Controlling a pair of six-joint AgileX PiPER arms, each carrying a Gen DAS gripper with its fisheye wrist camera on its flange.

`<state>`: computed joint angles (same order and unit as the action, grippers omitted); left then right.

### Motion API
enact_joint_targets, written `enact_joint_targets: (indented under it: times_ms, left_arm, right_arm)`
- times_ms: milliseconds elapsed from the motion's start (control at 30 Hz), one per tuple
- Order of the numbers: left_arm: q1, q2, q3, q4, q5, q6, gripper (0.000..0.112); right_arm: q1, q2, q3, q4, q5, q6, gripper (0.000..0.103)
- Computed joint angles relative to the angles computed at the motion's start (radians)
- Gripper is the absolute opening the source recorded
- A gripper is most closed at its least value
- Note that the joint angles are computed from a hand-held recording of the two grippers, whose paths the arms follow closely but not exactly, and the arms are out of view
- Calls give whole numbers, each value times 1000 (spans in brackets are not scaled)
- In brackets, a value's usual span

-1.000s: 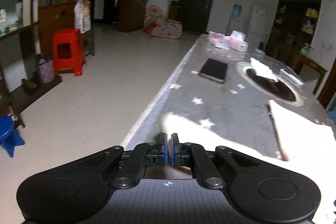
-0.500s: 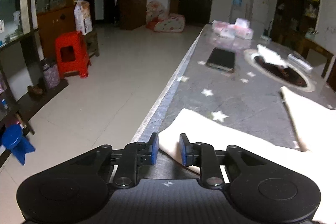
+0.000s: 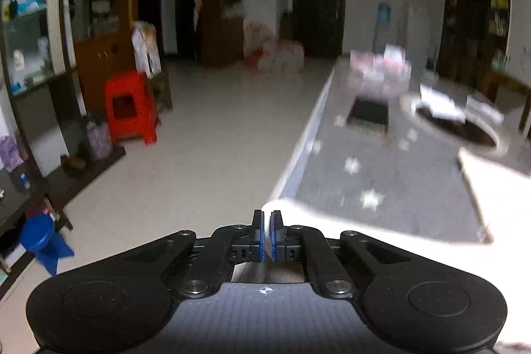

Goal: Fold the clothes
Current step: 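Pull the held sleeve outward with the left gripper and lay it flat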

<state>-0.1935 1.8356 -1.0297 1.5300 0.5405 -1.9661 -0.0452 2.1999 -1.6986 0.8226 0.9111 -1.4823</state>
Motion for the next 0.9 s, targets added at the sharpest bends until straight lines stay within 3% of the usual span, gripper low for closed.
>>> enact_joint_targets:
  times_ms: [67,167,333,467,600,700,800,900]
  left_arm:
    - [-3,22,-14,-91,-7,106,4]
    - [-23,37,-45,-218,44,257,8]
    - [-47,40,-101,-290,154,300,12]
    - [-55,4,-102,-245,-3,287,12]
    - [-62,103,-227,-355,-91,464,12]
    - [-69,183,-326,-444,-50,588,12]
    - [-67,218,-359,-437,-11,623,14]
    - [-51,241,-435,-567,27,737,14]
  right_arm:
    - [0,-2,0,-3,1,2,32]
    - [-1,-4,-3,-7,6,5,32]
    - [-2,-6,-13,10,22,-5,32]
    - [1,-10,-16,41,32,-19,32]
    - [17,1,-33,47,36,-13,32]
    - [30,10,-42,37,41,-6,32]
    - [34,21,-50,21,54,-1,32]
    - [28,43,-90,6,89,27,32]
